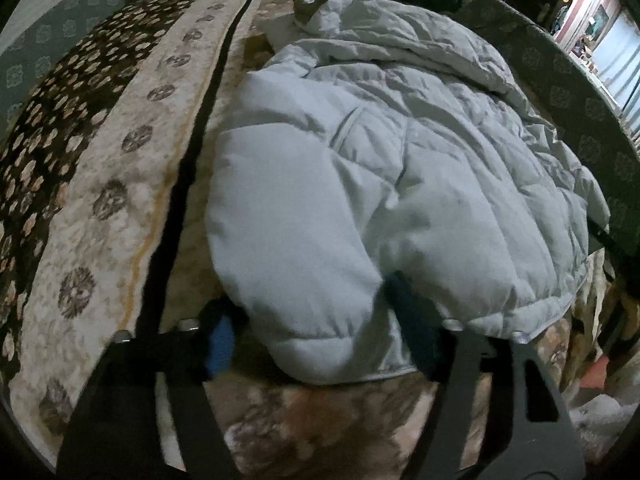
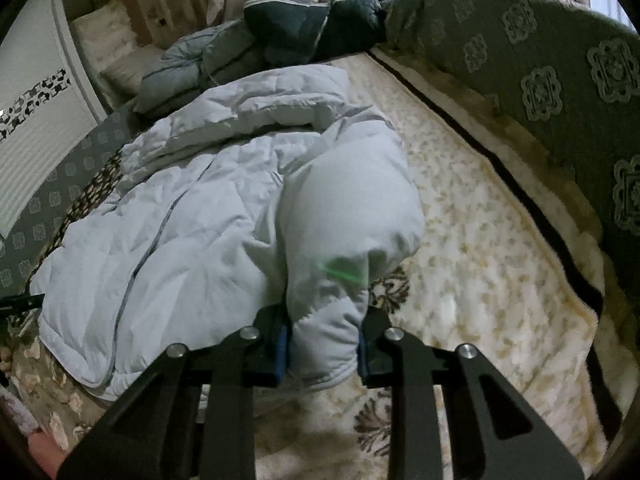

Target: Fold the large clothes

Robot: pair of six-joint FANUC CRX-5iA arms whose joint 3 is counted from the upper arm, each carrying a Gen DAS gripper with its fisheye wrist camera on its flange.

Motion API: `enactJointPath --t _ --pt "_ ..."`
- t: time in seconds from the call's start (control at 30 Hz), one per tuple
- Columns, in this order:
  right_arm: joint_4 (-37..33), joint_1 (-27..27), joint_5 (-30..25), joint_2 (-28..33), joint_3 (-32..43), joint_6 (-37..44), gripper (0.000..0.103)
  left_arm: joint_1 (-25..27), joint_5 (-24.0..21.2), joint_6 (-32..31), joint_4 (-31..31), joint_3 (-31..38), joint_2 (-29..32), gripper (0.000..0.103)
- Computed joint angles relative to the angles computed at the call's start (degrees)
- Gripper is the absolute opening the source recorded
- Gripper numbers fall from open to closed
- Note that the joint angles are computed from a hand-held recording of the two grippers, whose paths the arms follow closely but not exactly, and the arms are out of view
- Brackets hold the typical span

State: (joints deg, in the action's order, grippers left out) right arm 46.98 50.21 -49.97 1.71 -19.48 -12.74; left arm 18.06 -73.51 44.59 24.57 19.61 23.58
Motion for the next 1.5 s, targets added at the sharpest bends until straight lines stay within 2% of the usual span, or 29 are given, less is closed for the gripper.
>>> enactJointPath --t 0.07,0.17,0.5,0.97,1.2,1.4,1.5 --pt "-0.05 0.08 -0.48 0.17 0.27 0.59 0.026 -0.27 -0.17 0.62 0.92 0.80 0.64 0.040" --pt "-0.44 0.21 -1.96 0.78 1.51 2.74 0.026 -0.60 0.42 0.58 2.27 2.11 1.42 0.030" --pt "-0.58 -1.67 -5.06 2.38 7.47 10.88 0.025 -3.30 1.56 2.84 3.46 10.08 4.98 0.027" --pt "1.64 -3.74 -8.23 3.54 12.70 14.78 0.025 -4.94 0.44 12.85 3.82 21.14 10.24 0.027" --pt "0.72 -4.44 -9.15 4.41 14.56 16.84 0.025 -5.51 0.38 13.68 4.44 24.09 11.72 0.027" --pt "-0.99 -6.11 -10.58 6.91 18.95 20.81 0.025 -7.13 -1.88 15.58 2.27 33.39 16.46 0.027" --pt "-1.82 -7.41 -9.63 7.95 20.89 21.24 0.025 -7.57 -4.98 16.80 2.21 40.15 20.27 0.027"
